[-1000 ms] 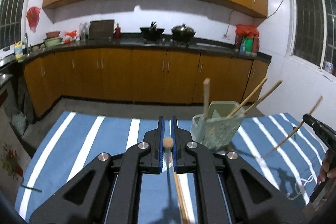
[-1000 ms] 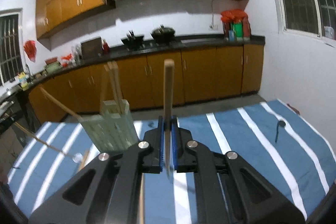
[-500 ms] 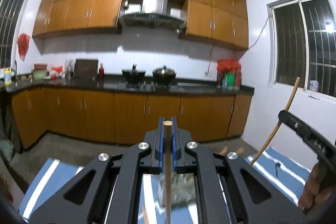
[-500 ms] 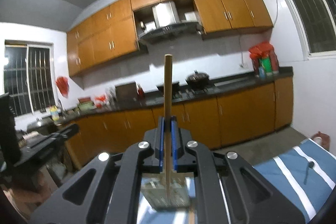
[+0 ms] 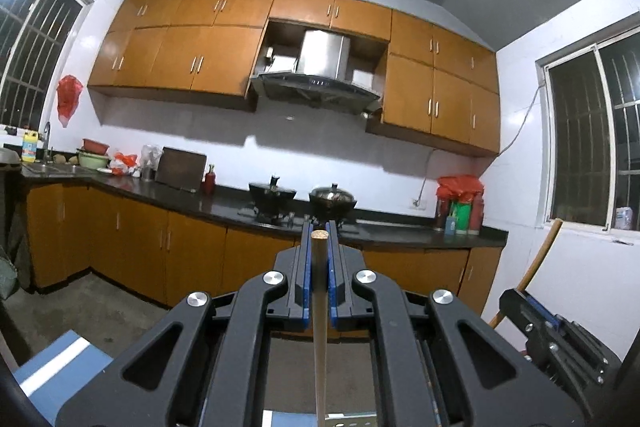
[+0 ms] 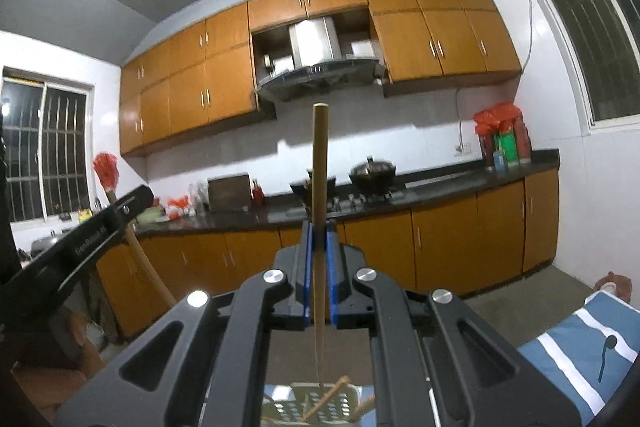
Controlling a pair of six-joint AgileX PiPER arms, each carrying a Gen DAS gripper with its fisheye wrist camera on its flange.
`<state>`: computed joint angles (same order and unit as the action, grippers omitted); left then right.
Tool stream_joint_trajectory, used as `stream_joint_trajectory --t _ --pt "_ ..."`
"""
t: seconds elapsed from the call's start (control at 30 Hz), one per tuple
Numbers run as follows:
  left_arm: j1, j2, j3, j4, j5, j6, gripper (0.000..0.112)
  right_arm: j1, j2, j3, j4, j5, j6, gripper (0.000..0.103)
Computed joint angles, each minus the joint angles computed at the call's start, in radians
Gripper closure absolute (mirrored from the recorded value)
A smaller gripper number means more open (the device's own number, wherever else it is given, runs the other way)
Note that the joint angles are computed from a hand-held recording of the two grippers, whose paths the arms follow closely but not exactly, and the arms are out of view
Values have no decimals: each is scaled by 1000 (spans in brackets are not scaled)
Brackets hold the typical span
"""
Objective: Organize utensils
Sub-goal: 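Open both tools to drop the chopsticks into the green holder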
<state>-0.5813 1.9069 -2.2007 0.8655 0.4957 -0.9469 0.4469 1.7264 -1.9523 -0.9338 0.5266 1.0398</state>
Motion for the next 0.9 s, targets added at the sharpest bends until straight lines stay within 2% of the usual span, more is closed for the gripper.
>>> stream_joint_trajectory --t 0.13,0.33,0.4,0.5,0.53,0.6,0.67,0.83,0.9 --pt "10 35 27 -10 -7 -18 106 -18 44 -2 70 13 -49 95" --pt "39 71 10 -218 43 115 105 -29 63 4 165 15 -125 95" --pt "45 60 24 -244 44 127 105 -23 56 20 157 3 -114 92" --pt "53 35 46 -269 37 152 103 -11 24 60 113 -9 -70 82" --pt "54 29 48 -273 37 160 101 -10 9 78 100 -15 -52 80" --pt "53 -10 90 -257 22 148 84 -4 -23 105 71 -19 -21 77" --pt "49 -45 133 -219 3 111 76 5 -63 151 22 -26 33 74" --pt "56 -132 227 -238 -36 114 73 25 -193 283 -87 -10 159 68" --pt "62 -207 321 -232 -62 94 70 37 -252 353 -133 8 212 66"
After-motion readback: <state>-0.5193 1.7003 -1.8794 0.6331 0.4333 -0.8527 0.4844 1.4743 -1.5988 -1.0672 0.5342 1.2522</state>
